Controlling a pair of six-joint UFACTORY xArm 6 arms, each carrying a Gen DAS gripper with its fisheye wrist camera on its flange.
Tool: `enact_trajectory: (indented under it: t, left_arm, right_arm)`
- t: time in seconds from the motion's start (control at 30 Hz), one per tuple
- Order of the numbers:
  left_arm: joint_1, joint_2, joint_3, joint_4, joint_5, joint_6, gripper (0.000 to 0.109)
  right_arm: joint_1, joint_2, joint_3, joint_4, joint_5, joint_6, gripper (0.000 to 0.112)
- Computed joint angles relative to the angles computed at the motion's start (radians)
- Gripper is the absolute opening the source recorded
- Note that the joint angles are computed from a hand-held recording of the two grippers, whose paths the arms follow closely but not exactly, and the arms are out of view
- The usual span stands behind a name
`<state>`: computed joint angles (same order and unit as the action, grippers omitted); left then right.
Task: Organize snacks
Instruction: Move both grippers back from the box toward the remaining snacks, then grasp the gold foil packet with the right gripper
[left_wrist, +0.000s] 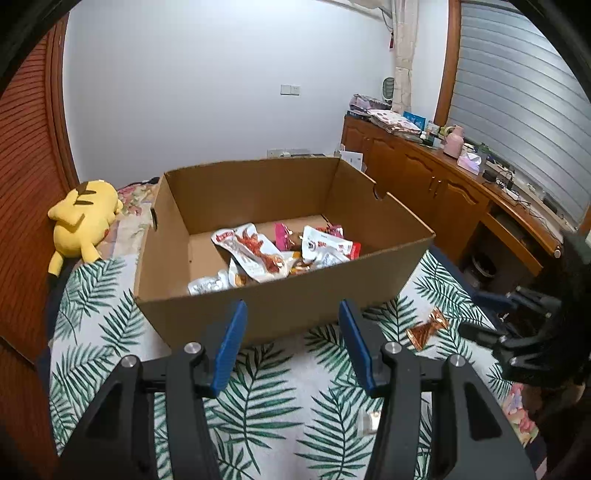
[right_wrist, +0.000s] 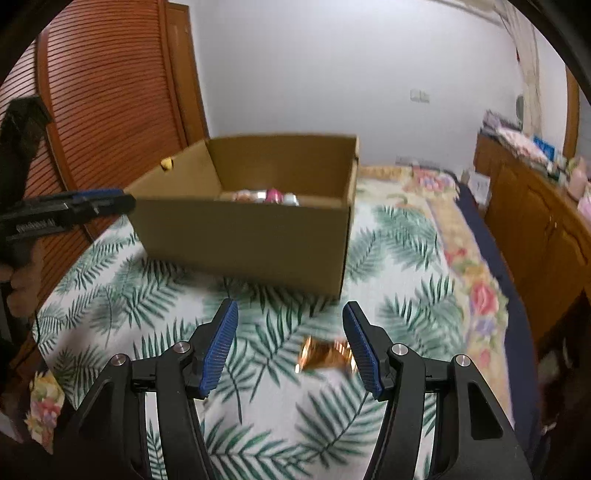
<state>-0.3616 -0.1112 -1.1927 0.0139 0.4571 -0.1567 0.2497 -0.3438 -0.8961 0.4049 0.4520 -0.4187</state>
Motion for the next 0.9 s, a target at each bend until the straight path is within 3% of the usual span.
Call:
enact_trajectory:
  t: [0.17, 0.4, 0.9]
  left_arm:
    - [-0.005, -0.011, 0.044, -0.023, 0.000, 0.015, 0.052]
    - [-0.010, -0.033, 0.099, -0.061, 0.001, 0.041, 0.052]
    - [-0.061, -0.040, 0.170, -0.149, 0.038, 0.105, 0.052]
  right_arm:
    - [-0.018, -0.006, 0.046, 0.069, 0.036, -0.010, 0.057]
    - [-0.027, 0.043, 0.049, 0.065, 0.057, 0.031, 0.057]
    - [-0.057, 0.198, -0.069, 0.067, 0.062, 0.095, 0.057]
